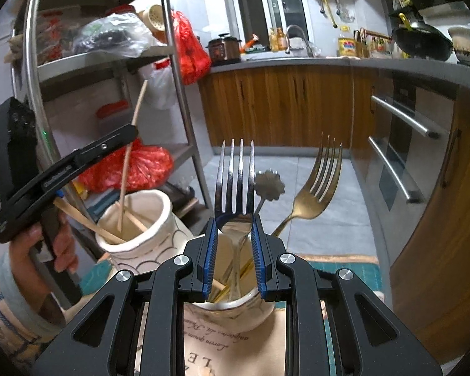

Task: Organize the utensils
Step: 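Drop the silver fork into the shorter pot while the left tool drops the chopstick into the taller pot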

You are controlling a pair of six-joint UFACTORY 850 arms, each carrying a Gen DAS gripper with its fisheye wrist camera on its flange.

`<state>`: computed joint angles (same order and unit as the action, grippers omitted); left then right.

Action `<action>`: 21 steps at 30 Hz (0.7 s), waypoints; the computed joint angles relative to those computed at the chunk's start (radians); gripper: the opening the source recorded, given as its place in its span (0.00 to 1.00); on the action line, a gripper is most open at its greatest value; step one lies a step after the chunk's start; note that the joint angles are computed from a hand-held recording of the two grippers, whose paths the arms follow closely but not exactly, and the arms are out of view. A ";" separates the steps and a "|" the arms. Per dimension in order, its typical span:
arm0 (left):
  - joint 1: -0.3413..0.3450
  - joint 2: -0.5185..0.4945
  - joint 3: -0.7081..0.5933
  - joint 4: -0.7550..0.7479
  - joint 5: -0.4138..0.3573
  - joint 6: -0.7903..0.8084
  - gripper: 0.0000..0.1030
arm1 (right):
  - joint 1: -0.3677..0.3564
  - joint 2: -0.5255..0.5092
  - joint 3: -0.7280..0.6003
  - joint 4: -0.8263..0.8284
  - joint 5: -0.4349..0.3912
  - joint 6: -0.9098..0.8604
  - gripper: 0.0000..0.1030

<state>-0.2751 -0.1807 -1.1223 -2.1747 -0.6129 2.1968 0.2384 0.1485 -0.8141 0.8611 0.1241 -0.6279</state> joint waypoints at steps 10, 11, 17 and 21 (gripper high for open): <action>0.012 0.033 0.022 -0.028 0.045 0.033 0.50 | 0.018 -0.021 -0.006 0.140 0.046 -0.121 0.23; 0.014 0.037 0.025 -0.038 0.043 0.037 0.58 | 0.022 -0.022 -0.007 0.164 0.054 -0.146 0.24; 0.022 0.057 0.035 -0.044 0.056 0.037 0.60 | 0.031 -0.019 -0.001 0.231 0.082 -0.211 0.34; 0.028 0.073 0.048 -0.047 0.050 0.040 0.61 | 0.034 -0.001 0.012 0.230 0.100 -0.209 0.50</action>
